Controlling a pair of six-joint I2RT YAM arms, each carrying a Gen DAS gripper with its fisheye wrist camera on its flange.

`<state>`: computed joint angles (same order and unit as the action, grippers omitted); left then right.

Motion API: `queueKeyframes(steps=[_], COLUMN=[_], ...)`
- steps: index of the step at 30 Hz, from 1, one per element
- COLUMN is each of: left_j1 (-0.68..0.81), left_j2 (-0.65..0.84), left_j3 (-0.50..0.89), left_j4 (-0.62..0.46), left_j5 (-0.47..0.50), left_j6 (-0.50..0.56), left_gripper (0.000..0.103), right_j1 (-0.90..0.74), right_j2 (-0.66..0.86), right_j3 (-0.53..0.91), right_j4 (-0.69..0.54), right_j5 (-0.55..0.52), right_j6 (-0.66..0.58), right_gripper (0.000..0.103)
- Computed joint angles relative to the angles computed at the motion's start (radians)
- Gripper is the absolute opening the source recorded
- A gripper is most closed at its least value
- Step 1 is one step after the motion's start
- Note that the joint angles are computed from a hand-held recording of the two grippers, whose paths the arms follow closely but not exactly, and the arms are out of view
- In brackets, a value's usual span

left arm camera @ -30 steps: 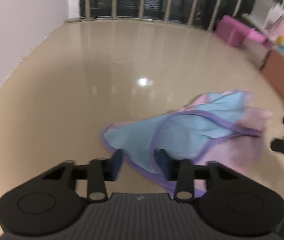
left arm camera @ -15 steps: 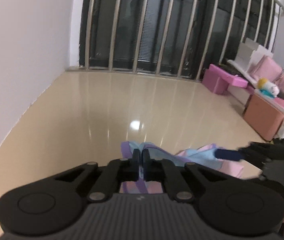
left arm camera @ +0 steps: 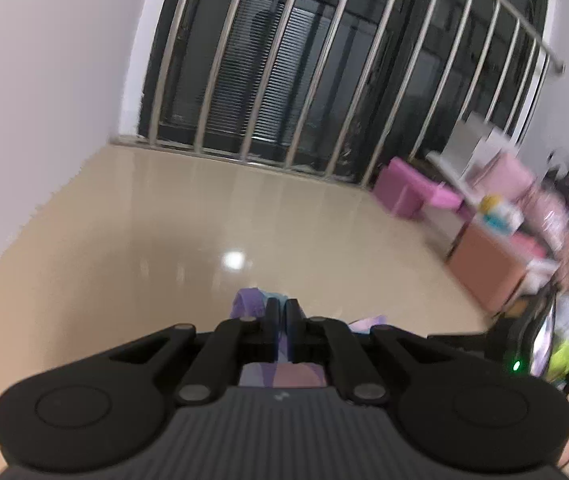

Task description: Fold clothes

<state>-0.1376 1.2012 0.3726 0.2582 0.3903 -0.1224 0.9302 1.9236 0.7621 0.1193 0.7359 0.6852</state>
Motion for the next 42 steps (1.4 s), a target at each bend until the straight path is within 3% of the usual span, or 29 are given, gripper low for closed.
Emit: queueKeyframes(steps=[3, 5, 6, 7, 9, 11, 14, 17, 18, 19, 20, 22, 23, 24, 28, 31, 34, 40, 42], left_j1=[0.029, 0.038, 0.035, 0.022, -0.013, -0.042, -0.069, -0.094, -0.099, -0.107, -0.121, -0.155, -0.162, -0.161, -0.135, -0.274, -0.435, -0.574, -0.621], left_j2=[0.015, 0.031, 0.043, 0.051, 0.054, 0.050, 0.033, 0.002, -0.008, -0.017, -0.026, -0.038, -0.042, -0.051, -0.056, 0.040, 0.192, 0.329, 0.385], left_j3=[0.050, 0.086, 0.103, 0.114, 0.123, 0.124, 0.120, 0.108, 0.106, 0.103, 0.096, 0.072, 0.056, 0.024, -0.107, -0.159, -0.173, -0.184, -0.161], left_j4=[-0.023, -0.041, -0.048, -0.047, -0.041, -0.042, -0.063, -0.068, -0.074, -0.079, -0.078, -0.056, -0.047, -0.019, 0.073, 0.120, 0.202, 0.367, 0.405], left_j5=[0.090, 0.136, 0.155, 0.156, 0.141, 0.129, 0.129, 0.097, 0.083, 0.062, 0.014, -0.118, -0.157, -0.165, -0.116, -0.309, -0.460, -0.507, -0.596], left_j6=[-0.016, -0.032, -0.043, -0.056, -0.072, -0.075, -0.085, -0.106, -0.105, -0.100, -0.085, -0.048, -0.024, 0.009, 0.128, 0.194, 0.188, 0.181, 0.182], left_gripper=[0.003, 0.003, 0.003, 0.003, 0.003, 0.003, 0.003, 0.003, 0.003, 0.003, 0.004, 0.039, 0.079, 0.088, 0.085, 0.082, 0.078, 0.072, 0.056], right_j1=[0.053, 0.104, 0.131, 0.151, 0.186, 0.242, 0.296, 0.271, 0.263, 0.263, 0.263, 0.264, 0.269, 0.274, 0.282, 0.371, 0.417, 0.380, 0.392], right_j2=[-0.066, -0.156, -0.201, -0.262, -0.365, -0.353, -0.211, -0.081, -0.042, -0.046, -0.052, -0.061, -0.109, -0.141, -0.305, -0.314, -0.277, -0.337, -0.366], right_j3=[-0.028, -0.095, -0.125, -0.183, -0.278, -0.294, -0.164, -0.023, 0.022, 0.021, 0.021, 0.021, -0.029, -0.061, -0.202, -0.236, -0.253, -0.264, -0.242], right_j4=[-0.083, -0.045, -0.029, 0.079, 0.257, 0.377, 0.331, 0.221, 0.187, 0.160, 0.132, 0.075, 0.066, 0.035, -0.183, -0.363, -0.396, -0.340, -0.363], right_j5=[0.160, 0.227, 0.263, 0.195, 0.051, -0.021, 0.052, 0.110, 0.128, 0.134, 0.140, 0.151, 0.150, 0.157, 0.158, 0.156, 0.112, 0.121, 0.153], right_j6=[0.079, 0.083, 0.084, 0.018, -0.074, -0.184, -0.206, -0.154, -0.134, -0.103, -0.071, -0.007, 0.029, 0.076, 0.328, 0.584, 0.722, 0.642, 0.606], right_gripper=[0.002, 0.011, 0.025, 0.058, 0.083, 0.077, 0.074, 0.057, 0.037, 0.003, 0.004, 0.002, 0.002, 0.002, 0.003, 0.003, 0.003, 0.003, 0.003])
